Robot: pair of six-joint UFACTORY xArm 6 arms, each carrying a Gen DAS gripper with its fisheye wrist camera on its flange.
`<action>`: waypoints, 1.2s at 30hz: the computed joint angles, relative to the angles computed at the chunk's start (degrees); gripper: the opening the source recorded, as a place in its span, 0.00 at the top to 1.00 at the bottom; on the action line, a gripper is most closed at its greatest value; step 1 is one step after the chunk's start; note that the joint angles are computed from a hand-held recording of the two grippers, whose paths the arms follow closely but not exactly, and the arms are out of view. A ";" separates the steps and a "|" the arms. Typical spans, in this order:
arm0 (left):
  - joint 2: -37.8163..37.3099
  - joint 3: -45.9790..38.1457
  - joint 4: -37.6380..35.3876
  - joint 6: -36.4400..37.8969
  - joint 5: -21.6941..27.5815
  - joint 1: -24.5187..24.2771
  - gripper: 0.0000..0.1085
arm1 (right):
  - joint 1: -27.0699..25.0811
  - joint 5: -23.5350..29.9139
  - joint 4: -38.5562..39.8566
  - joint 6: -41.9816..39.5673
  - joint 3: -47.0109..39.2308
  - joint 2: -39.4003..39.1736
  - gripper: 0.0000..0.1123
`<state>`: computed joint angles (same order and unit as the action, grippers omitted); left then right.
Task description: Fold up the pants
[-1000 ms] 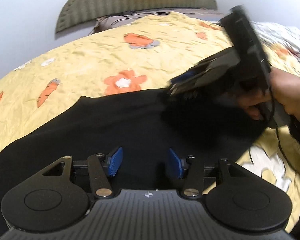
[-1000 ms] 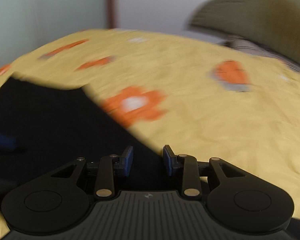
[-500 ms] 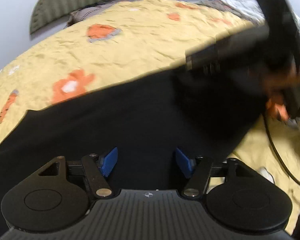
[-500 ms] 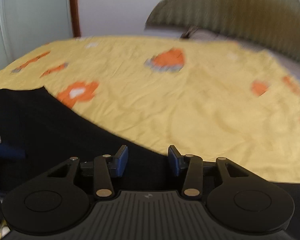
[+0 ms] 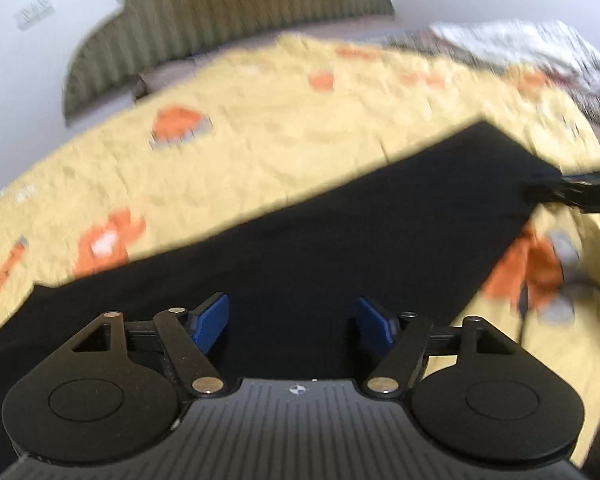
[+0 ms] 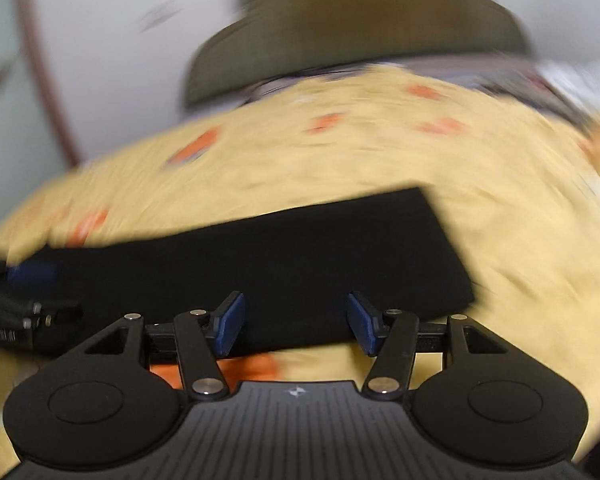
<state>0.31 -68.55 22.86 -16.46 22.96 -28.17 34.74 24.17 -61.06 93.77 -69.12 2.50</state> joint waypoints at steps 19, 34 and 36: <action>7.07 -7.30 8.58 -6.51 0.77 -3.59 0.24 | -4.53 -0.56 -42.41 76.35 8.04 -3.88 0.51; 17.07 -26.67 -39.64 12.63 17.06 -0.17 0.23 | -1.30 7.94 -20.68 33.83 0.84 0.19 0.89; 21.20 -33.45 -50.78 13.50 22.62 1.28 0.23 | 1.46 12.44 -18.26 21.84 -2.90 2.26 0.89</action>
<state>21.51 -102.00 -27.92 -2.96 45.57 -26.89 36.21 36.61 -79.32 115.61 -72.02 4.76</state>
